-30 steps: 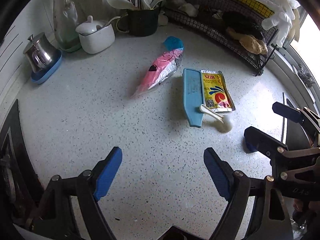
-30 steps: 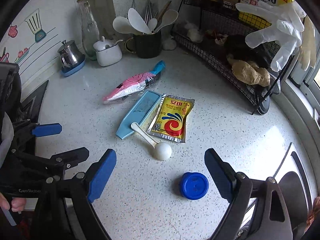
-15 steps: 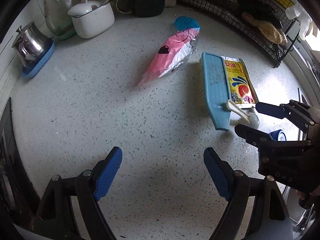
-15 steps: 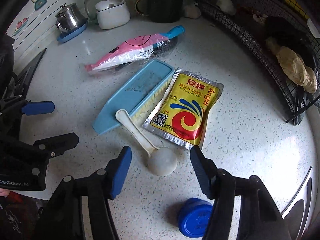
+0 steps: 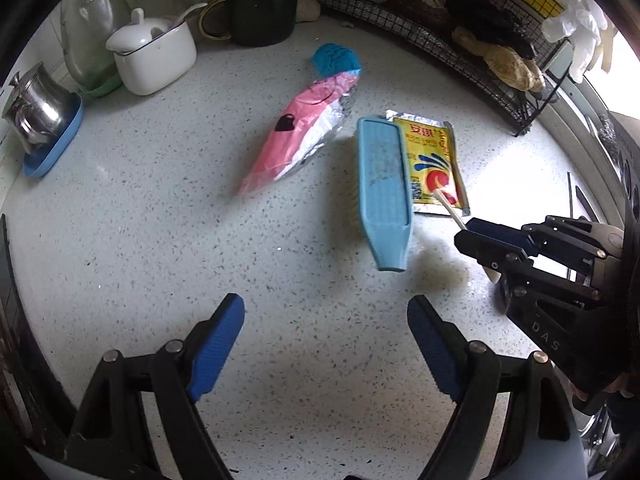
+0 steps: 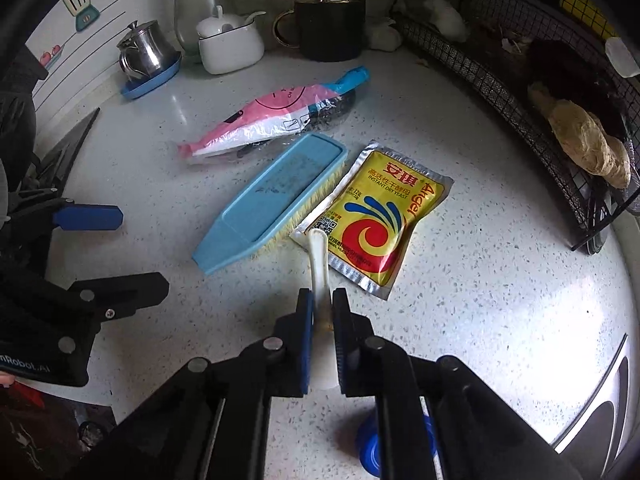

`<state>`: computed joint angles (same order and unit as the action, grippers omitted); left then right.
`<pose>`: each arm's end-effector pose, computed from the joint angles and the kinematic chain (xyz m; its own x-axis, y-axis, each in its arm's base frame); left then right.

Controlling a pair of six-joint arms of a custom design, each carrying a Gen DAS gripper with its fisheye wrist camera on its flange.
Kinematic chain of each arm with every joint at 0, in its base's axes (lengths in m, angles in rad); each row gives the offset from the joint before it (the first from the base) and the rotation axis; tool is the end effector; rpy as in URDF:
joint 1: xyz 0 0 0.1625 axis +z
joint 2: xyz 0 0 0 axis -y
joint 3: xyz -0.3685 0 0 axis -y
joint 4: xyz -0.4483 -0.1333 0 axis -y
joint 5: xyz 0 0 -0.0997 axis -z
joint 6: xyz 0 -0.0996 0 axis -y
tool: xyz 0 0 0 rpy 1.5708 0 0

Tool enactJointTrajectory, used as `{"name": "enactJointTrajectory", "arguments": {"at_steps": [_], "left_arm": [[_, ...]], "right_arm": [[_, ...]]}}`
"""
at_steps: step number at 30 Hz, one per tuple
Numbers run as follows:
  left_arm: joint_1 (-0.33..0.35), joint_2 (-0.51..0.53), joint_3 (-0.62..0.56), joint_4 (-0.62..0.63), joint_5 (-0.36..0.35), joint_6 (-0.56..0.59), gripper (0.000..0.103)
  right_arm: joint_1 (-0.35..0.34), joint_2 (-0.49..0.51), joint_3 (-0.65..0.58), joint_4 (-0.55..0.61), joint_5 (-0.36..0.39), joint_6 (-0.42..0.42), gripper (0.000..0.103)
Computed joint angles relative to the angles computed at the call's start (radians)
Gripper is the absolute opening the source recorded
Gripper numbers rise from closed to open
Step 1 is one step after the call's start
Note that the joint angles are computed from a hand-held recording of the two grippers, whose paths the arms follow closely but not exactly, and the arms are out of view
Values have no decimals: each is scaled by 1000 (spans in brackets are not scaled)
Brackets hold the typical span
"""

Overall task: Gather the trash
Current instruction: 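Grasp the blue scrub brush by its handle with the left gripper while the right gripper holds the spoon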

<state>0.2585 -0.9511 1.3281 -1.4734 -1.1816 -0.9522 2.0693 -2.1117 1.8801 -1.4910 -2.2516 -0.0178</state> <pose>-0.6112 -0.3386 0.1699 -0.7406 0.3591 -0.5679 0.4426 0.8967 -0.0101 0.2326 -0.2797 0.5199 -0.7195 -0.3033 0.6248 -0.4855 0.8629 -0.1401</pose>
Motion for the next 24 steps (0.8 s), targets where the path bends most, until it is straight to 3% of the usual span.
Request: {"name": "enactJointTrajectory", "arguments": {"at_steps": [4, 10, 15, 20, 22, 24], "left_arm": [[3, 23, -32, -34, -11, 24, 82], [38, 117, -119, -84, -48, 99, 82], [46, 173, -164, -52, -25, 108, 82], [62, 225, -209, -12, -27, 124, 64], [69, 240, -218, -1, -33, 113, 48], [75, 250, -223, 3, -33, 103, 40]], "right_arm": [[-12, -11, -36, 5, 31, 28, 9], [-48, -18, -74, -47, 35, -1, 9], [-91, -45, -73, -68, 46, -24, 9], [-123, -55, -76, -86, 56, -60, 9], [-133, -58, -72, -98, 61, -70, 9], [-131, -60, -68, -107, 57, -73, 9]]}}
